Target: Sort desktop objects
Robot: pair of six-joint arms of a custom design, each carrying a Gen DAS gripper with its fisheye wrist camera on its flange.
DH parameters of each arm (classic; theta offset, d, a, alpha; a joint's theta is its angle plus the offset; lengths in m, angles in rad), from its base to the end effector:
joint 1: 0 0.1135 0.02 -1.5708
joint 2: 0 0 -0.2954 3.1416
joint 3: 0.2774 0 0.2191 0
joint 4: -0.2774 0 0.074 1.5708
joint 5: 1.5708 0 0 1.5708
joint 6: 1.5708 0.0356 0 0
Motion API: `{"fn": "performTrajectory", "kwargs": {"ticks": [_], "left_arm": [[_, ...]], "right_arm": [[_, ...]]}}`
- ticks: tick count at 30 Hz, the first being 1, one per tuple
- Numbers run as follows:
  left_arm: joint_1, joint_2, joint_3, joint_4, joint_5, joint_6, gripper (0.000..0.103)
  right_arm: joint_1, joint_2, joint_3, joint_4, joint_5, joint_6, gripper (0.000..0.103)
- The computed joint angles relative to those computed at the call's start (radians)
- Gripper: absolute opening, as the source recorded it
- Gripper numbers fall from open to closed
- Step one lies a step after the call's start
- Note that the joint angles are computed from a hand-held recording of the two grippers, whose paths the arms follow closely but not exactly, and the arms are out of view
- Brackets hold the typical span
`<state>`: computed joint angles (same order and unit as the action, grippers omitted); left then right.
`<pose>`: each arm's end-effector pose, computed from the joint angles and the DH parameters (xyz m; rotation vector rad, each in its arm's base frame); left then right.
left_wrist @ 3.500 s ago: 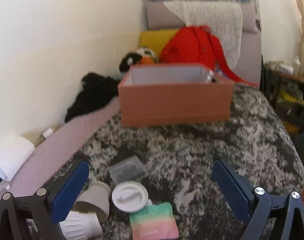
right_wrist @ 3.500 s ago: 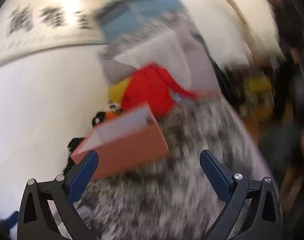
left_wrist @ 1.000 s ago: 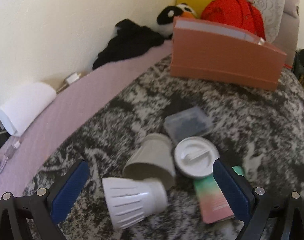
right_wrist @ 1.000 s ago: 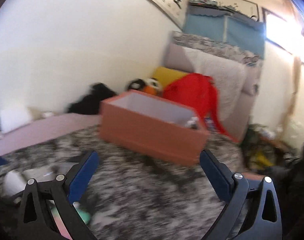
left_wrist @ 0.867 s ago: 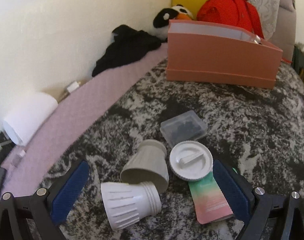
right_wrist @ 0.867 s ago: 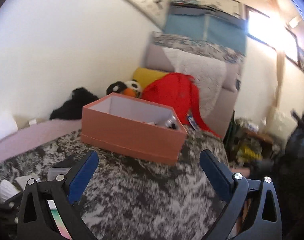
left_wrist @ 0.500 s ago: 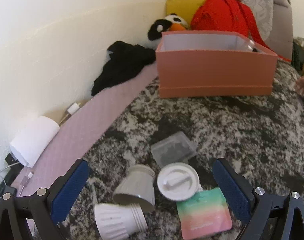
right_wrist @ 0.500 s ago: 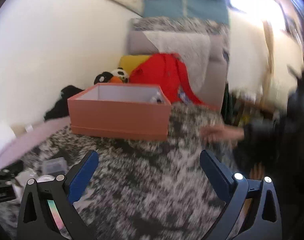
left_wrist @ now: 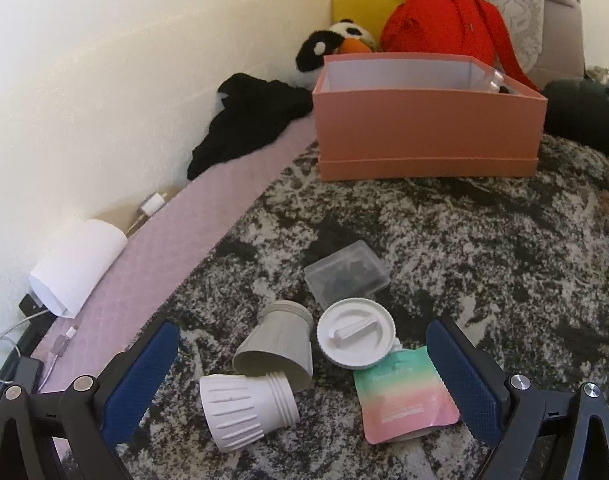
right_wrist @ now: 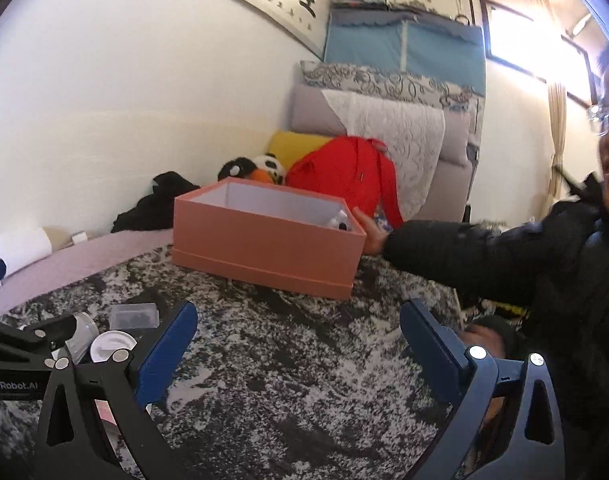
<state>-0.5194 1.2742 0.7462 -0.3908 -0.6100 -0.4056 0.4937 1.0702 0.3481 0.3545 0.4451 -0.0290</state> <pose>0.1911 -0.0858 0.2597 -0.1129 2.2957 0.2992 0.1614 0.0695 0.2403 -0.2036 1.8919 -0.1169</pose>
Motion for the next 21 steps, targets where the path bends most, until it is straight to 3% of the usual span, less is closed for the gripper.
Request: {"fn": "performTrajectory", "kwargs": {"ticks": [5,8,18,21], "left_arm": [[-0.044,-0.030,0.008,-0.021,-0.049,-0.003,0.102],[-0.053,-0.044,0.016,-0.038,-0.062,-0.007,0.102],[-0.086,-0.093,0.040,-0.094,-0.121,-0.022,0.102],[-0.095,-0.124,0.047,-0.107,-0.149,-0.028,0.102]], "right_arm": [[0.003,-0.022,0.001,-0.014,0.012,-0.001,0.103],[0.046,-0.055,-0.026,0.033,0.088,-0.028,0.103],[0.228,-0.170,-0.145,0.325,0.345,-0.200,0.103],[0.251,-0.222,-0.197,0.491,0.420,-0.268,0.103]]}}
